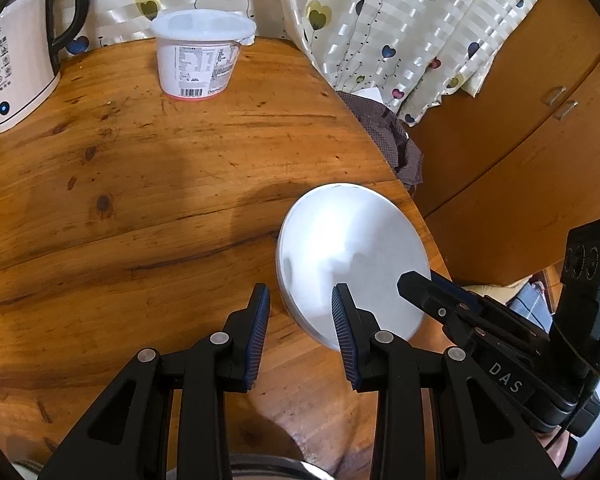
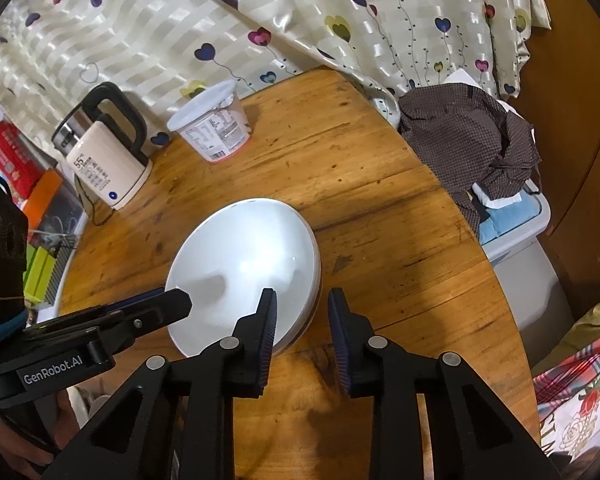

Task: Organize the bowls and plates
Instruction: 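Close the left tool on the white bowl rim and lift it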

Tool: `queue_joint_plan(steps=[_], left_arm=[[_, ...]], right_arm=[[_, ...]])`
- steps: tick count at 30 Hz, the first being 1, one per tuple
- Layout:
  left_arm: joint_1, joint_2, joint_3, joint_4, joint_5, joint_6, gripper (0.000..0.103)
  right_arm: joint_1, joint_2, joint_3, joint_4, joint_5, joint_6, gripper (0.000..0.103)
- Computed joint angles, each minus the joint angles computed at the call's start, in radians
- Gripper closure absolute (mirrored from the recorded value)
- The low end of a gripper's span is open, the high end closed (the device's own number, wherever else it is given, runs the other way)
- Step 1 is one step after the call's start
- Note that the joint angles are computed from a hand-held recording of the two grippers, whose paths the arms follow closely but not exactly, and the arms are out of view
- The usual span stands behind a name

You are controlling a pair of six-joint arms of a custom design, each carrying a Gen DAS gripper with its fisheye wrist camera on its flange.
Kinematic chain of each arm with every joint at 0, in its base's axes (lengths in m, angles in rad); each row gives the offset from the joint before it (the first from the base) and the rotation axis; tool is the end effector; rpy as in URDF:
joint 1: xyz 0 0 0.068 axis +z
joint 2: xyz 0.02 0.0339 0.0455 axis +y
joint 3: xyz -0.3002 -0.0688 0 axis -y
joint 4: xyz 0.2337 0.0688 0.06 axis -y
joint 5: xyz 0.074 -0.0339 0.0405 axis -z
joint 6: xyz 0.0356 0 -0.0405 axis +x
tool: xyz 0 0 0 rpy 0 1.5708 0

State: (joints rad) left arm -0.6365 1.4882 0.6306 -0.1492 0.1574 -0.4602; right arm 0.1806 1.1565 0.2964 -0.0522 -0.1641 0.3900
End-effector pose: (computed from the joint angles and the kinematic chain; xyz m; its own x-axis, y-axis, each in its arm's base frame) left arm 0.1992 -0.1542 0.1829 -0.8996 0.1194 -0.4201 0.2845 0.8901 -0.3561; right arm 0.1602 0.0352 0.1640 -0.8244 0.2308 -0.5169 0.0409 0.9350 0.3522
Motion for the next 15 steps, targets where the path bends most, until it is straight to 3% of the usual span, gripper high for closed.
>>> queue_joint_plan(steps=[9, 15], left_arm=[[-0.002, 0.032, 0.011, 0.015, -0.007, 0.017, 0.078], [0.003, 0.013, -0.002, 0.015, -0.003, 0.017, 0.078]], right_arm=[[0.007, 0.032, 0.003, 0.028, 0.011, -0.003, 0.083], [0.038, 0.004, 0.009, 0.004, 0.04, 0.011, 0.084]])
